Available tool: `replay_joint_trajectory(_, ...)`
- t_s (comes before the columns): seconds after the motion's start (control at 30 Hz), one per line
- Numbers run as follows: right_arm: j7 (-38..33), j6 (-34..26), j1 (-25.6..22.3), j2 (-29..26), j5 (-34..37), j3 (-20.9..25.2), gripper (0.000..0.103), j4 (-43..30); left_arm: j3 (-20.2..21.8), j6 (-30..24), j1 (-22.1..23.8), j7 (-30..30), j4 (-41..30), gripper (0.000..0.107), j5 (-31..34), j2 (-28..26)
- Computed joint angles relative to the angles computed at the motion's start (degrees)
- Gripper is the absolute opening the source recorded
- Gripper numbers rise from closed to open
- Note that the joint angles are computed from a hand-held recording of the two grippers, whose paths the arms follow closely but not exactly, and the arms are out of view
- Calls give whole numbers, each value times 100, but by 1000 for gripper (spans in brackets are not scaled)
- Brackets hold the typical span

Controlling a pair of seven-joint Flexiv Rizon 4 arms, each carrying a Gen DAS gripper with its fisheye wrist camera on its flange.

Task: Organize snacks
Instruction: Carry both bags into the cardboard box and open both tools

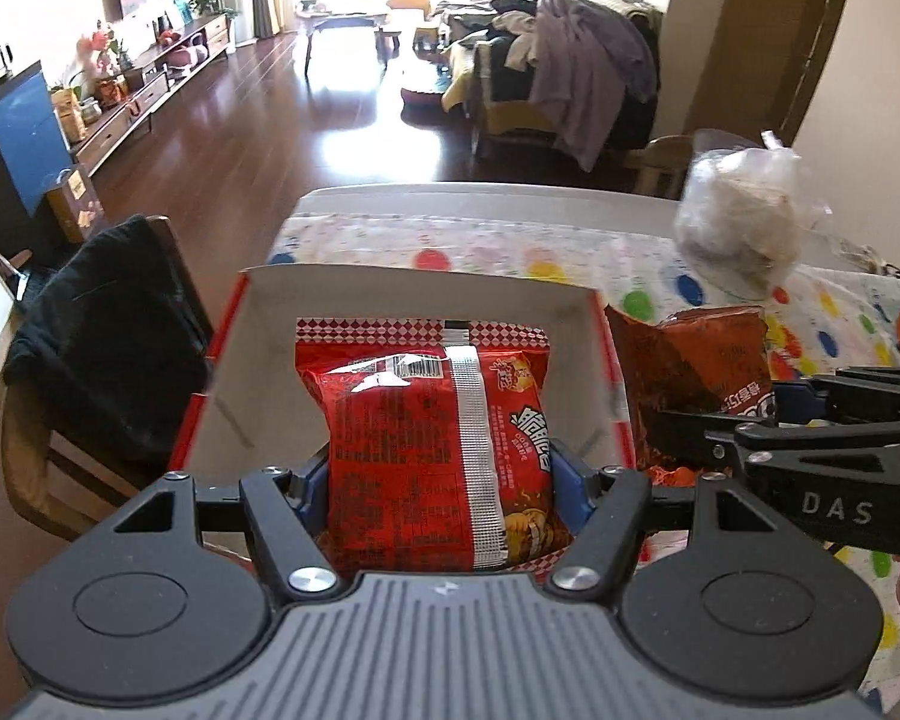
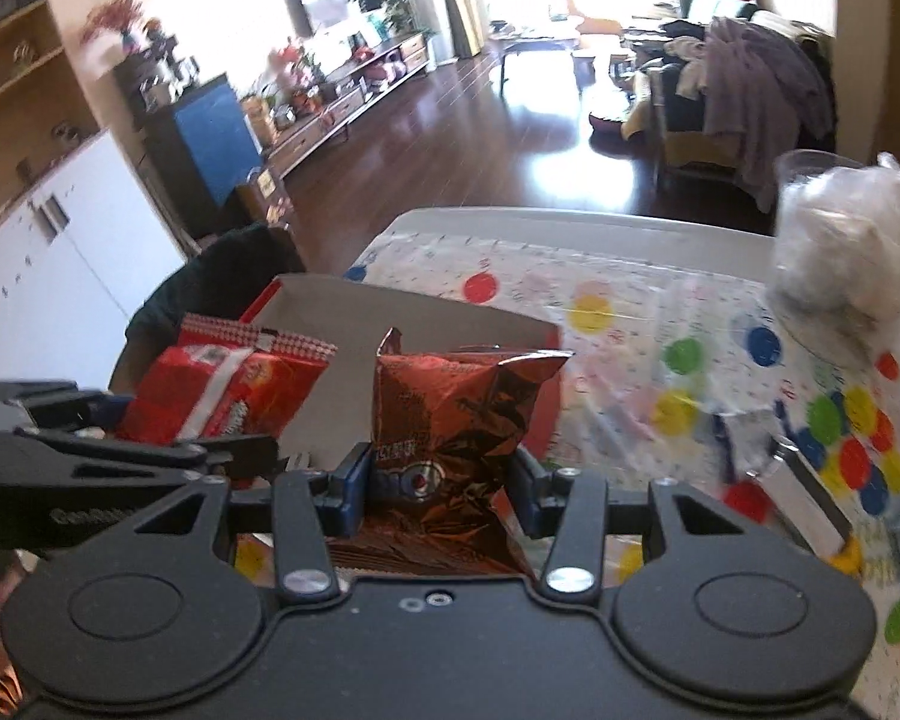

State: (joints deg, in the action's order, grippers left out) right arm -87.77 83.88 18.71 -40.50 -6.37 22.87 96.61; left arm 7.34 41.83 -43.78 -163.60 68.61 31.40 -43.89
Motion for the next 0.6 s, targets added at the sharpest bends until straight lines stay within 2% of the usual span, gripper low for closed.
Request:
replay_joint_trajectory(0.17,123,-218,429,-290,-206,-276,45,-357,-21,190,225,196,425,70,-33,126)
replay_joint_trajectory(0.3,282,-428,749,-510,-357,-516,39,-658,-16,309,394,319,707,70,-90,151)
replay_joint_trajectory(0.43,335,-540,1038,-723,-592,-776,38,-885,-79,495,618,556,917,70,-266,107)
replay_joint_trajectory(0.53,259,-839,984,-886,-588,-629,39,-1082,-84,589,692,750,942,70,-363,18)
replay_joint_trajectory(0.6,276,-913,1041,-925,-575,-686,40,-1101,-81,616,706,855,914,70,-439,-59)
